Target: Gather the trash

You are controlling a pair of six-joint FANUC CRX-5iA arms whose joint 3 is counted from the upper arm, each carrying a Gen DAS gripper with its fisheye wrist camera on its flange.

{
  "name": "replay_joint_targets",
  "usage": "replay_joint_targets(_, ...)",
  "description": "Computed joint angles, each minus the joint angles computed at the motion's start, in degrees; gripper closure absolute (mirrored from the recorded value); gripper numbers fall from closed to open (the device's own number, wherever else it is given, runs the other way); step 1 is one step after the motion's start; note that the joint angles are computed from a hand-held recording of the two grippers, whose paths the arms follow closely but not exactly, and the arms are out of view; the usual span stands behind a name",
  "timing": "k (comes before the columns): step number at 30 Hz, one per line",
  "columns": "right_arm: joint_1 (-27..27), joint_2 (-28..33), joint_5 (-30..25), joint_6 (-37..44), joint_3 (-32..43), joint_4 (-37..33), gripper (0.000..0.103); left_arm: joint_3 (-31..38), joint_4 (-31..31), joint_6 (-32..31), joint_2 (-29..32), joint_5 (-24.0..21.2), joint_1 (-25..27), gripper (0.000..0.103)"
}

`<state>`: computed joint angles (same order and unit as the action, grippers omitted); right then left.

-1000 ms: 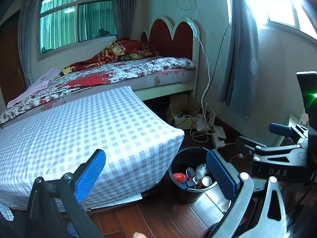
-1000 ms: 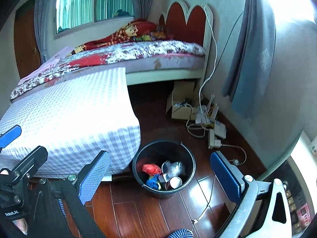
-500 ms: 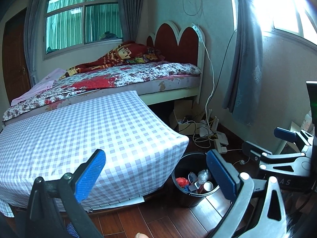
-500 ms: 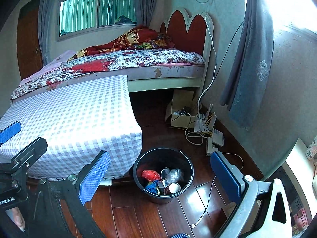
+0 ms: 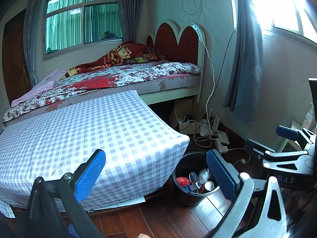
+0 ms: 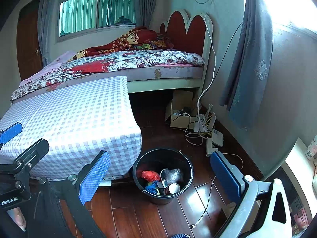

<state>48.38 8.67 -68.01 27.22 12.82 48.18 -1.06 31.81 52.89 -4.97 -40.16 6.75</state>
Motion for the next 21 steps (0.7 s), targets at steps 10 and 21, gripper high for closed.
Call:
replay_joint_targets(10, -0.1, -0.1, 0.0, 0.3, -0.1, -0.2, 0.001, 0.2, 0.0, -0.1, 0.1, -0.1, 0.0, 0.001)
replay_joint_targets(21, -0.1, 0.0, -0.1, 0.3, 0.1, -0.2, 0.001, 0.4, -0.2, -0.1, 0.2, -0.1, -0.2, 0.001)
